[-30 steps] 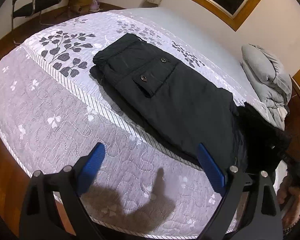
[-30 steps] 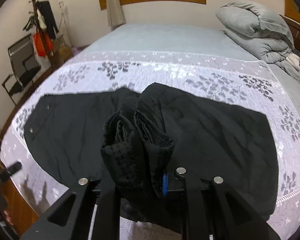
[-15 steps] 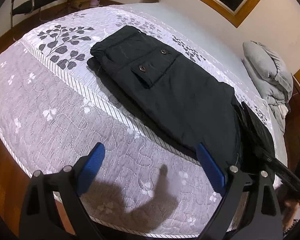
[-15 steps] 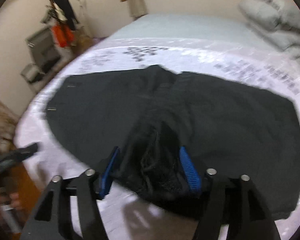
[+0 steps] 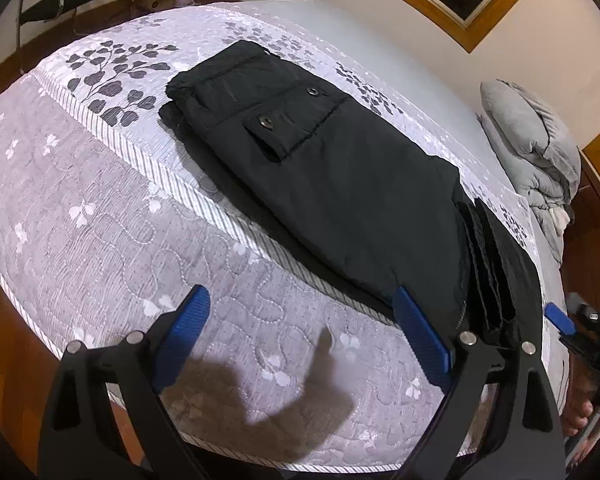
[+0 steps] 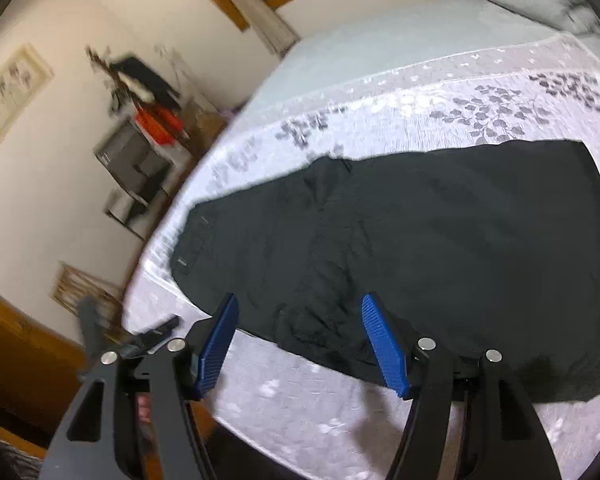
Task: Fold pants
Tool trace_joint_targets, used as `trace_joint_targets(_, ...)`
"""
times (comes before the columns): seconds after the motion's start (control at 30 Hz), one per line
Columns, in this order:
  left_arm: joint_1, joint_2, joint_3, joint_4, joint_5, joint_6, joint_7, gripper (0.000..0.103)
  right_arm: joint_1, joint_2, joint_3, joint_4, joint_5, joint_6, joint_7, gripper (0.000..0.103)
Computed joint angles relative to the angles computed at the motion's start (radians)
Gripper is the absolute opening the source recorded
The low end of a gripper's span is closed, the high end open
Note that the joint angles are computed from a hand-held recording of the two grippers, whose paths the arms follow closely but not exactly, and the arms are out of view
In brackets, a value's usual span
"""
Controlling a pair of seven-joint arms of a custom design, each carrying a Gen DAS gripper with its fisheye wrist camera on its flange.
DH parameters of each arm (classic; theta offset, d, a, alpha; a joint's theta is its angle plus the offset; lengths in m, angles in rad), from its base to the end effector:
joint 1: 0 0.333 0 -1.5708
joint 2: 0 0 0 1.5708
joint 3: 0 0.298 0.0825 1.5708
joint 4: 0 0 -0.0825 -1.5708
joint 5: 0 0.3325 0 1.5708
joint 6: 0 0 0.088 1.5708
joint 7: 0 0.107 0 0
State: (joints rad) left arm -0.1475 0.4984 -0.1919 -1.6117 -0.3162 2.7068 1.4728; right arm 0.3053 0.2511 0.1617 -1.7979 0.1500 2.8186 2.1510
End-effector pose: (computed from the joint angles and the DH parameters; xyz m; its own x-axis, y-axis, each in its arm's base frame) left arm 0.6463 -0.1920 0.4187 -0.0521 -0.9146 0.4010 -0.8720 -0.1540 -0.4646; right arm 0.5650 0.2653 0.5068 -0.0751 -0.8519 -0.5182 -0.8020 0.3604 -0.4763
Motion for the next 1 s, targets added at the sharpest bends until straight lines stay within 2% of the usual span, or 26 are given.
trace_joint_targets(0.17,-0.009,-0.001,0.004,0.006,0.017,-0.006,-0.002,0.093,0.151,0.139,-0.106,0.258,-0.356,-0.314,0.135,0.065)
trace_joint_targets(0.2,-0.009,0.002,0.004,0.010,0.018,-0.010,-0.003,0.093,0.191,0.174,-0.131,0.322,-0.445,-0.396,0.163,0.059)
trace_joint_targets(0.23,-0.010,0.003,0.004,0.012,0.020,-0.012,-0.004,0.093,0.209,0.197,-0.137,0.360,-0.492,-0.441,0.166,0.051)
trace_joint_targets(0.27,-0.011,0.005,0.005,0.014,0.022,-0.014,-0.006,0.093,0.210,0.209,-0.132,0.375,-0.509,-0.459,0.156,0.035)
trace_joint_targets(0.33,-0.012,0.013,0.005,0.025,0.026,-0.024,-0.006,0.093,0.194,0.211,-0.111,0.362,-0.489,-0.443,0.143,0.029)
trace_joint_targets(0.37,-0.013,0.017,0.007,0.029,0.028,-0.028,-0.008,0.093,0.193,0.206,-0.112,0.349,-0.493,-0.429,0.154,0.020)
trace_joint_targets(0.4,-0.013,0.021,0.007,0.033,0.029,-0.031,-0.011,0.093,0.181,0.195,-0.102,0.325,-0.477,-0.398,0.154,0.016)
trace_joint_targets(0.57,-0.009,0.032,0.005,0.043,0.024,-0.042,-0.016,0.093,0.129,0.178,-0.069,0.283,-0.389,-0.289,0.139,0.014)
trace_joint_targets(0.63,-0.010,0.035,0.005,0.049,0.026,-0.047,-0.017,0.093,0.128,0.197,-0.067,0.319,-0.377,-0.302,0.117,0.014)
trace_joint_targets(0.67,-0.011,0.036,0.006,0.051,0.028,-0.048,-0.018,0.093,0.120,0.207,-0.058,0.325,-0.358,-0.286,0.096,0.004)
trace_joint_targets(0.7,-0.013,0.036,0.008,0.051,0.031,-0.048,-0.020,0.093,0.094,0.214,-0.029,0.322,-0.303,-0.256,0.058,0.000)
trace_joint_targets(0.77,-0.014,0.037,0.009,0.054,0.036,-0.054,-0.023,0.093,0.068,0.239,0.007,0.338,-0.210,-0.245,0.018,0.000)
trace_joint_targets(0.83,-0.016,0.039,0.010,0.062,0.040,-0.062,-0.026,0.093,0.087,0.251,-0.011,0.350,-0.211,-0.255,0.021,0.000)
trace_joint_targets(0.97,-0.018,0.040,0.017,0.070,0.053,-0.066,-0.029,0.093,0.070,0.185,-0.002,0.250,-0.156,-0.184,0.003,0.000)
trace_joint_targets(1.0,-0.014,0.044,0.014,0.080,0.050,-0.073,-0.028,0.093,0.069,0.162,-0.008,0.222,-0.154,-0.174,0.008,0.005)
